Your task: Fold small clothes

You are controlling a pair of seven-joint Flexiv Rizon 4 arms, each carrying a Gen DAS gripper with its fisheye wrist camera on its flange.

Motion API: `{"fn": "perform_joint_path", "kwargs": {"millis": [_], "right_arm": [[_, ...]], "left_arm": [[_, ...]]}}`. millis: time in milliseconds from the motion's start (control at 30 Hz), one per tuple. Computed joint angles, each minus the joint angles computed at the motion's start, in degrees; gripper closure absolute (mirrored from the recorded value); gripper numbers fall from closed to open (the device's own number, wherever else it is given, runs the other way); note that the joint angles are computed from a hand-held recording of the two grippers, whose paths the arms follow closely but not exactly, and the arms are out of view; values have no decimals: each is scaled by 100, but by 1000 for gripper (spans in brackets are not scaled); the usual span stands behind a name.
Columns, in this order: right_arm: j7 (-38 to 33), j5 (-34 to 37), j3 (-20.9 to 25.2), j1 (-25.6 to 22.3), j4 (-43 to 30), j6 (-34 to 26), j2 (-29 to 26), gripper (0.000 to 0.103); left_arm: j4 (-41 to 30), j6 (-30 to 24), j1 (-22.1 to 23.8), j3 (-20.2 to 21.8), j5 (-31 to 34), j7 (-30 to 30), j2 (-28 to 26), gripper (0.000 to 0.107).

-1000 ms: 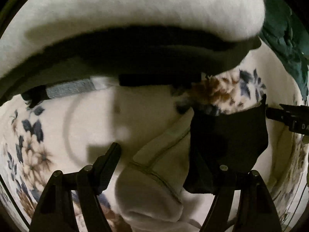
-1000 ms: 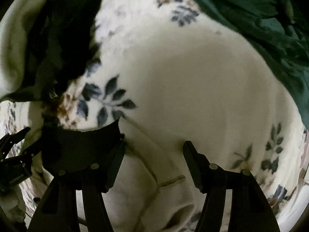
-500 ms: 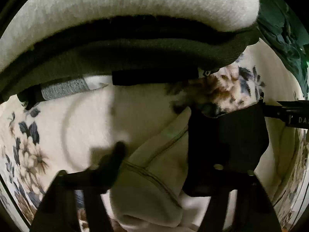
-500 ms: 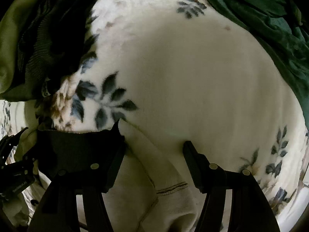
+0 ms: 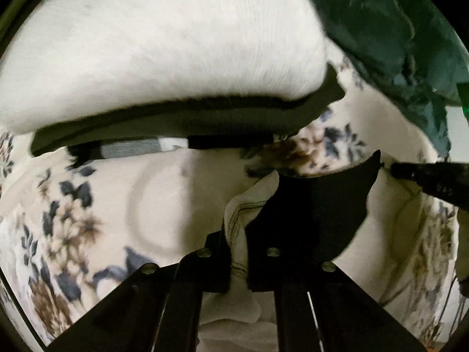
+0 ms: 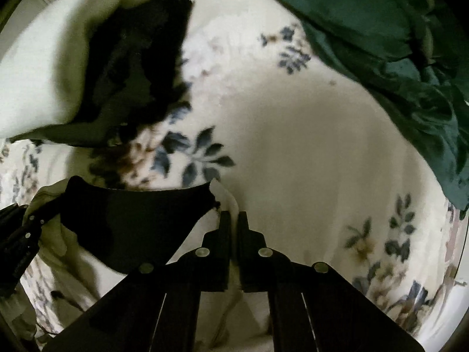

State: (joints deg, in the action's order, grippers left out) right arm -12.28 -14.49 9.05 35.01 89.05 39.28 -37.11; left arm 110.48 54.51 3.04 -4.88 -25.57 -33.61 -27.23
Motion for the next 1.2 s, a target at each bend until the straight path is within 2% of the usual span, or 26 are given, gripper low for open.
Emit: {"fn": "perform_joint_path", "kwargs": {"millis": [167,200,233,333,433,600,667,733,767,800,833,867,900,933,1033,1100,1167,1200], "right_arm": [[738,-342,12,187,676,373,680,99],[908,-381,-34,359,610,331,735,99],[1121,-477,-19,454,680,354,850,99],[1802,-796,81,773,966,419,1163,99],[2480,-974,311,1084,1214,228,1461,99],[3180,-858,744,1532,1254,112,1426,99],[3121,-579,935,1628,1218,139,1274,99],[3203,-230,1088,1692,1347,439,1172,99],[2999,40,1226,1646,1358,557,1090,99],[2853,296,1330,1618,1343,534,1039,95],[2828,511,1393,1627,1362,482,1042,86],[2842,654,1418,1651,1432,528,1075,79],[2940,776,1430,1685,1537,560,1166,67],[3134,838,1412,1742,1659,569,1297,60],[3883,715,1295,1905,2073,618,1736,58],[4497,402,1177,1963,2374,776,1979,55],[5365,-214,960,1983,2840,1312,2202,54],[6061,-794,735,2008,3184,1774,2303,53]], "left_arm": [[158,-507,296,1,-480,263,546,102],[165,-589,389,-27,-545,301,618,102],[321,-787,367,131,-731,485,850,102],[583,-962,269,202,-886,348,1139,102],[1015,-1522,351,577,-749,225,1610,102],[1651,-1919,525,1045,-322,26,2013,102],[1830,-1859,597,1152,-53,-55,2018,99],[1837,-2160,770,1269,172,-207,1909,94],[1816,-2352,868,1333,289,-333,1860,91],[1822,-2451,947,1390,400,-438,1856,81],[1838,-2581,1056,1463,467,-489,1870,70],[1837,-2701,1144,1515,529,-536,1920,63],[1835,-2765,1208,1538,553,-575,1951,55],[1827,-2839,1282,1573,552,-638,1981,54],[1699,-2970,1404,1543,369,-826,1951,54],[1638,-2778,1353,1411,73,-833,1915,54],[1566,-2543,1242,1231,-316,-791,1816,54],[1552,-2443,1198,1175,-469,-756,1762,54]]}}
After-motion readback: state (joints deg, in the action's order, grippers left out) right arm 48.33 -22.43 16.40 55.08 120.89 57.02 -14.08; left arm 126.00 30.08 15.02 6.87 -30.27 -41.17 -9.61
